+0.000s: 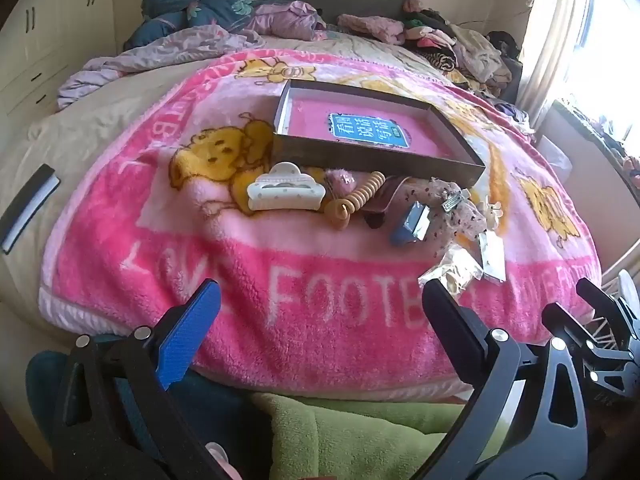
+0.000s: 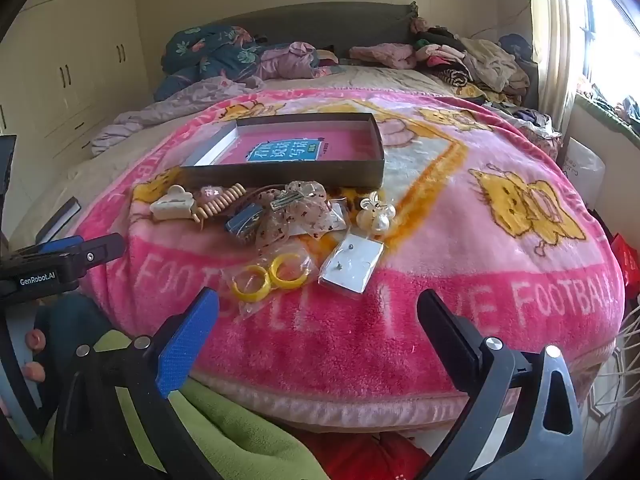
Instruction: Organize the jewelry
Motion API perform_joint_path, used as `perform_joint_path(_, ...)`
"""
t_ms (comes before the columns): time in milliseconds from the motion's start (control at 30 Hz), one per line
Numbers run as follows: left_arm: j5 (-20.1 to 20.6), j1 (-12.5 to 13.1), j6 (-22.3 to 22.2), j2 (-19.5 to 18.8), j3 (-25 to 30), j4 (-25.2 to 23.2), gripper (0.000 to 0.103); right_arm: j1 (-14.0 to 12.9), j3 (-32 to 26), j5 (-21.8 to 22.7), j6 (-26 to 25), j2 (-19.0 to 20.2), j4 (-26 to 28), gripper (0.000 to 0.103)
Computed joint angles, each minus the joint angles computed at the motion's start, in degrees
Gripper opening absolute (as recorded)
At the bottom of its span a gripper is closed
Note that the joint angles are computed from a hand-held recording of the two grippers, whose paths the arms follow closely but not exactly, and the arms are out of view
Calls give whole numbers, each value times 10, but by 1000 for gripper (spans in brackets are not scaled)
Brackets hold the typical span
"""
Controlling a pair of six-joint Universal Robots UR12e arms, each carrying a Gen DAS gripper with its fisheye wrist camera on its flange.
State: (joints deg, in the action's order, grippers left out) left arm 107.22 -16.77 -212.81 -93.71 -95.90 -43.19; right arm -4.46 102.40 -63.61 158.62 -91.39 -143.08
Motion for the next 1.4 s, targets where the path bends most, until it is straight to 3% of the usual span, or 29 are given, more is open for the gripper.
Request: perform_joint_path(1400,7,-6,4,1,0,16,92,1,3,2,-3,-7,4,97)
